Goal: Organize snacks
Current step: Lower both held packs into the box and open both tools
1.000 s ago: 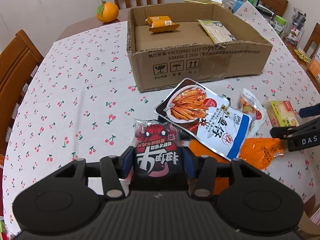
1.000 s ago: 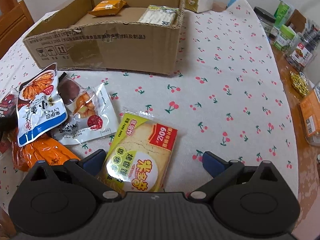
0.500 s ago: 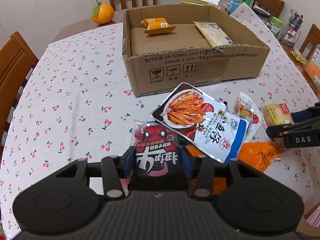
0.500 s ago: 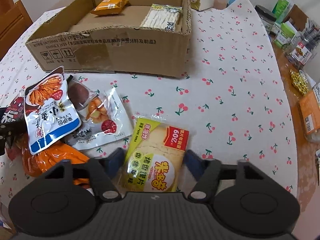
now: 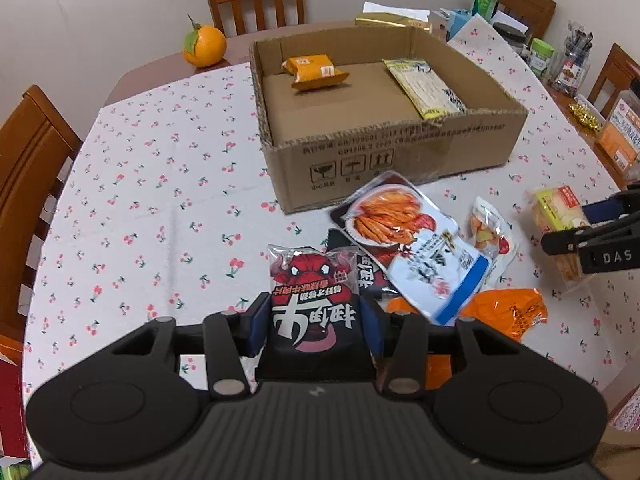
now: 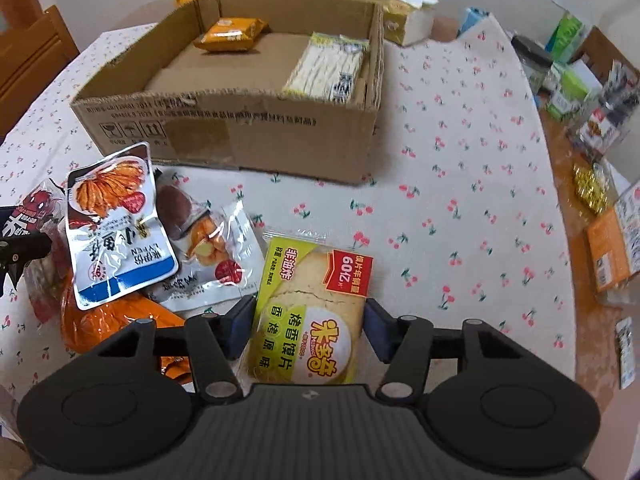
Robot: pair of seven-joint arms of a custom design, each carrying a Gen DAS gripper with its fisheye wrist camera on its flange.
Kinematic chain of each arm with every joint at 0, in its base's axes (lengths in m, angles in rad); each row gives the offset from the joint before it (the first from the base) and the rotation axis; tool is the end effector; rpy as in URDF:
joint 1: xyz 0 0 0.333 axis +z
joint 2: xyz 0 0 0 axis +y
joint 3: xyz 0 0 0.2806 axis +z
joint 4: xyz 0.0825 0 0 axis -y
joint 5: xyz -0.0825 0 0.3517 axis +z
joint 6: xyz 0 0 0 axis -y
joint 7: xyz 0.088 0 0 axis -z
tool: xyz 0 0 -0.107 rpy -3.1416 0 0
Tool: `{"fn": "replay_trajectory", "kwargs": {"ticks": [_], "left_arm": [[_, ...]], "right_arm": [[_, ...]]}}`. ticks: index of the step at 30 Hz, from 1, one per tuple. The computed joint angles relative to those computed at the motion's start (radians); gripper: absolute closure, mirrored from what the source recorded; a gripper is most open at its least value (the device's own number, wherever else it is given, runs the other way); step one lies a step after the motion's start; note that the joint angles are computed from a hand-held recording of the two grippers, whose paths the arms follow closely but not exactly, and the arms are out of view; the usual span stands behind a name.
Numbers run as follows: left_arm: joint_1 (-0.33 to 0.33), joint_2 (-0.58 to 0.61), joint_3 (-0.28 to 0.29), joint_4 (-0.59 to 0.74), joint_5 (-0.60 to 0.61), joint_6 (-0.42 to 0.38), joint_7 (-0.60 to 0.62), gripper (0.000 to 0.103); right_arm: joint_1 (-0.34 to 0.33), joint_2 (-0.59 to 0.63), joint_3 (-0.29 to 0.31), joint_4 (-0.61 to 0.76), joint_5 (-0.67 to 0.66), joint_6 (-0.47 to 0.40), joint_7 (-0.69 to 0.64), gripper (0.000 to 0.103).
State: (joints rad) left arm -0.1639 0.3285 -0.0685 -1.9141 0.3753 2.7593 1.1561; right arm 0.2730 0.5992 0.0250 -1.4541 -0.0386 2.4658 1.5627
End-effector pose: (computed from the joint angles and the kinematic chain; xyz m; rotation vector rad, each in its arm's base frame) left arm 0.6033 -0.1554 0.3666 -1.7808 2.0089 -0.5052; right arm 0.6699 0.2022 0.3654 -2.2712 1.6333 -0.3693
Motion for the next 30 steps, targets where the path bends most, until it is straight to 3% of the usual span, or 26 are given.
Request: {"fn": "replay_trajectory", "kwargs": {"ticks": [5,15,23,30], "left_arm": [[0.015,-0.030,-0.013,0.002,-0.018,-0.016,0.047,0.057],[0.053,-0.014,-0.063,0.106,-0.176,-0.043,0.197,0.057],[0.025,0.127,-0.044,0.326,-0.200,-0.051,0.229,0.057],[0.013,0.313,-0.040,0.612,-0.207,-0.127,0.283,0.057]], "right_arm": [[-0.019,-0.007,0.016,0.031,0.021,-0.008,-0.051,0.040],[-0.050,0.017,0.055,0.142,0.111,-0.054,-0.198,0.040],[-0.058,0.038,0.063,0.207,0.162,-0.059,-0.265,0.040],[-0.061,0.045,0.062,0.227,0.184,-0.055,-0.291,0.040]]}}
